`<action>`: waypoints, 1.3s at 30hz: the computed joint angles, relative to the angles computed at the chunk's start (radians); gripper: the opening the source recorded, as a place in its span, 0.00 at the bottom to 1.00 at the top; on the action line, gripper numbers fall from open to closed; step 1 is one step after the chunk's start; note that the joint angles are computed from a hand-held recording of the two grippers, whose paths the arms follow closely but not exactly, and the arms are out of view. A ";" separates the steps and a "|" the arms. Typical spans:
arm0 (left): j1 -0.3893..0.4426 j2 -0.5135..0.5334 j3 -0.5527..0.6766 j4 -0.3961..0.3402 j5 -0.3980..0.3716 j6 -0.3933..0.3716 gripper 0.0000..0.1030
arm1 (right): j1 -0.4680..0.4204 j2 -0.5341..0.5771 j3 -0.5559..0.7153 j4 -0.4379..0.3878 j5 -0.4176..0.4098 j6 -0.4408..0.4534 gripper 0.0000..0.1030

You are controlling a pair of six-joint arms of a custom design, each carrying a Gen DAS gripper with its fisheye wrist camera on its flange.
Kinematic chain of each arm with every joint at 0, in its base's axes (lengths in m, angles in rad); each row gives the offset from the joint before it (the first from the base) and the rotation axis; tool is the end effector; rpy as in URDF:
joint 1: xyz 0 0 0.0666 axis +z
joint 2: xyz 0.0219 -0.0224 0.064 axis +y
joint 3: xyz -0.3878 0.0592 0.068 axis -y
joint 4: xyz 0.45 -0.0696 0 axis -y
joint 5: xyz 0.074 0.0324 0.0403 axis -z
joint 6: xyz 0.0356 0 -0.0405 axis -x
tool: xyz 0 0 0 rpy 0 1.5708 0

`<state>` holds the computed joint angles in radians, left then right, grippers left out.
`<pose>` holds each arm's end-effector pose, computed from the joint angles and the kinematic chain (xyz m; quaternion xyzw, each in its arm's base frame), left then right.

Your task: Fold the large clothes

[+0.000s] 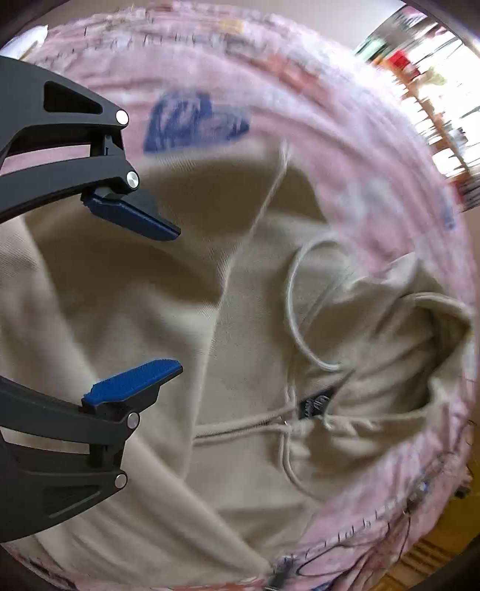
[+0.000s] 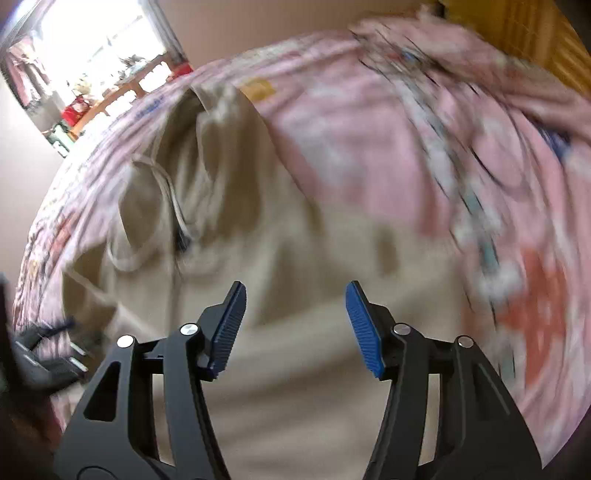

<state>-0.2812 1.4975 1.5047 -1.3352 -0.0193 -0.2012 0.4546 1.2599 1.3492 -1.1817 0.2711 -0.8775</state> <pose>0.5164 -0.1489 0.4192 0.2360 0.9641 0.0047 0.1214 0.4229 0.1957 0.4645 0.2333 0.9345 0.0418 0.2657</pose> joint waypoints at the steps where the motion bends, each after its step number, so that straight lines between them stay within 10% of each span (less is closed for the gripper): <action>1: -0.001 0.034 0.016 -0.015 0.002 0.024 0.58 | -0.020 0.040 0.044 0.007 -0.003 0.043 0.64; 9: 0.025 0.096 -0.003 0.008 0.041 0.063 0.84 | -0.118 0.477 0.561 -0.128 0.015 0.352 0.68; 20: 0.007 0.057 -0.102 0.139 0.006 0.069 0.94 | -0.164 0.887 1.039 -0.441 0.072 0.361 0.68; 22: 0.015 0.033 -0.131 0.152 0.013 0.061 0.94 | -0.163 0.895 1.035 -0.435 0.100 0.383 0.68; 24: 0.021 0.014 -0.156 0.179 0.018 0.056 0.94 | -0.164 0.880 0.998 -0.404 0.099 0.396 0.50; 25: 0.018 -0.004 -0.182 0.209 0.010 0.057 0.95 | -0.169 0.885 0.999 -0.413 0.057 0.400 0.26; 29: 0.006 -0.061 -0.261 0.290 -0.012 0.087 0.95 | -0.150 0.834 0.941 -0.361 0.088 0.376 0.06; 39: 0.005 -0.041 -0.227 0.215 0.001 0.087 0.95 | -0.097 0.575 0.730 -0.138 0.094 0.477 0.04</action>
<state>-0.2763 1.4570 1.2777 -1.1205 -0.0182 -0.1145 0.3580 1.8346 2.0788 -1.3202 0.3654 -0.4003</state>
